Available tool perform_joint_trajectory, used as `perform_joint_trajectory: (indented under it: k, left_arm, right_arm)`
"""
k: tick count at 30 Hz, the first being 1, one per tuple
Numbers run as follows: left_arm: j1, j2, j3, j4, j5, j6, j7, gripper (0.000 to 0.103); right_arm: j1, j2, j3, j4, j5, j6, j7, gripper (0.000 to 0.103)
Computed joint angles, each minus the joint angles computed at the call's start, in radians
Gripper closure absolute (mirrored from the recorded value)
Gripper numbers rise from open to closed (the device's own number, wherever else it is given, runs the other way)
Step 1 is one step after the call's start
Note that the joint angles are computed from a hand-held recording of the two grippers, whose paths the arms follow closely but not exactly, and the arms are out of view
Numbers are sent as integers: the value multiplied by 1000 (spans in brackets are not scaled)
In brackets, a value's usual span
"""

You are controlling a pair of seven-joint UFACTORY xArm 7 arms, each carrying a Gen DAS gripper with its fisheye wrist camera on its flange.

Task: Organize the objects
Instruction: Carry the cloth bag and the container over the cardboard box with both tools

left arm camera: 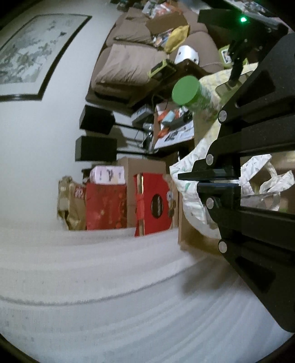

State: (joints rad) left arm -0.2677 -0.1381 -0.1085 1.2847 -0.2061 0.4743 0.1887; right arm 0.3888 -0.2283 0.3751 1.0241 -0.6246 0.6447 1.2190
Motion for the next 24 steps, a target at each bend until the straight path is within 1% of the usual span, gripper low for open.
perform_joint_trajectory:
  k: [6,13,15,20,24]
  left_arm:
    - [40,51,6,45,89,5,-54,102]
    - [66,137,10,87,185,10,-111,102]
    - [69,158,12,97,196,8,-115,102]
    - [77,240,18,185,203,43,-132,102]
    - [72,291,20,233,224,33,-144,102]
  right_arm:
    - [34,102,-2,102,-16,-2,-18,60]
    - [131,245,-48,244,-27,-3,-61,60]
    - [159,280,-67,275,-19,-10,-77,60]
    - [222,367,-110,343,12,-35,-124,60]
    - [266,426,-140,388,41,-40,-157,60]
